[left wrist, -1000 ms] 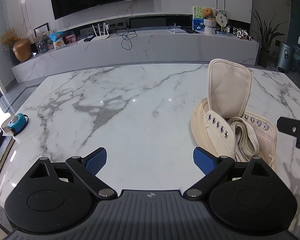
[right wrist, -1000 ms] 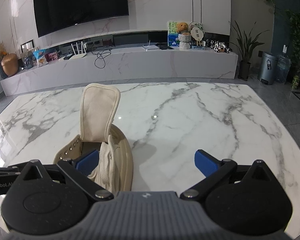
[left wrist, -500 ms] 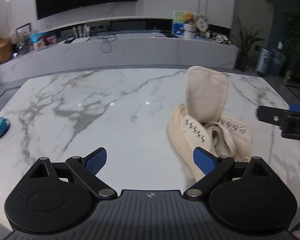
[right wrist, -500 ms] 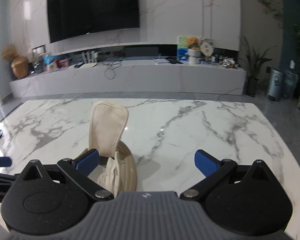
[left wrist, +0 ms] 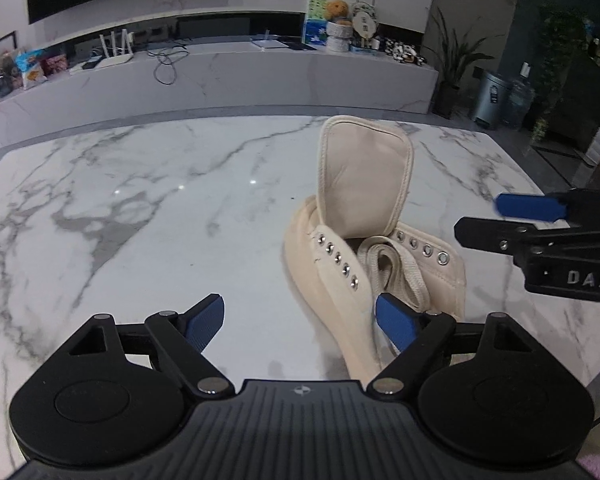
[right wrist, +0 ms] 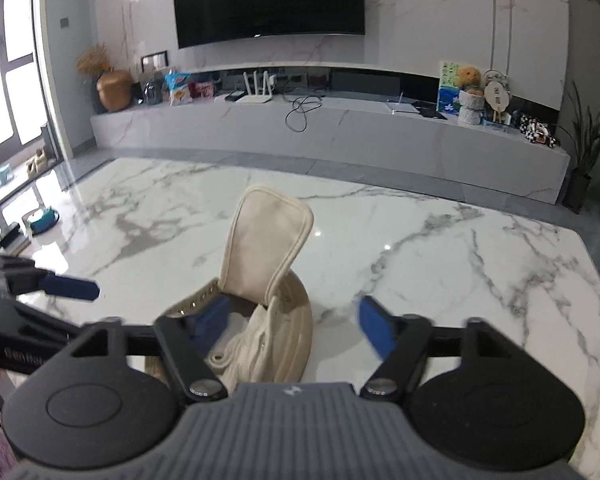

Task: Lace up shoes with both hands
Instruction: 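Grasp the white lace inside the sneaker with the right gripper while the left gripper pins the sneaker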

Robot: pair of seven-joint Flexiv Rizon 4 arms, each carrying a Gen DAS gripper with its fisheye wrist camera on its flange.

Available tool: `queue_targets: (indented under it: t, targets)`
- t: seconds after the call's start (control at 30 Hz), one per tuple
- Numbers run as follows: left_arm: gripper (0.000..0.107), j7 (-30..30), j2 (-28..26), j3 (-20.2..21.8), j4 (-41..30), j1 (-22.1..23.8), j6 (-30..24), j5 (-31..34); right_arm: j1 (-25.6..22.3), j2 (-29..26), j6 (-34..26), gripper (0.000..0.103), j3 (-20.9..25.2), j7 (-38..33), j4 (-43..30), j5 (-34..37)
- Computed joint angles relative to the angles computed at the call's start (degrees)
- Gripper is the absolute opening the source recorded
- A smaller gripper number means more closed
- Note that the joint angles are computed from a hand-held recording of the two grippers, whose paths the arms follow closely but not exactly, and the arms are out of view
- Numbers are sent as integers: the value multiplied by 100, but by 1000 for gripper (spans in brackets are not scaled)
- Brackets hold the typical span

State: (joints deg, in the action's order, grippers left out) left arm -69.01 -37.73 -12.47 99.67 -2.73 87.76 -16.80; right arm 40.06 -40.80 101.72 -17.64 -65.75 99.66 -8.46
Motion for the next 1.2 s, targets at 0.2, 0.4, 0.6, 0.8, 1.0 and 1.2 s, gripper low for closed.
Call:
queue_targets:
  t: [0.2, 0.4, 0.6, 0.8, 1.0, 1.2]
  targets:
    - [53, 353, -125, -599, -33, 421, -159, -179, -1055, 39, -89, 36, 1326, -418, -137, -558]
    - [28, 728, -233, -980, -81, 702, -384, -507, -1646, -85, -261, 31, 2166, -921, -345, -1060]
    - [22, 962, -213, -1051, -54, 760, -499, -771, -1398, -303, -927, 30, 1962, -997, -731, -1218]
    - [22, 1074, -225, -1141, -72, 823, -603, -1063, -1010, -471, -1476, 38, 1462, -717, -1013, -1399]
    - [22, 1197, -243, -1244, -48, 894, -633, -1319, -1078, -689, -1932, 44, 1643, -769, -1333, -1567]
    - [22, 1318, -257, -1313, -51, 938, -661, -1493, -1047, -791, -2201, 41, 1634, -535, -1503, -1551]
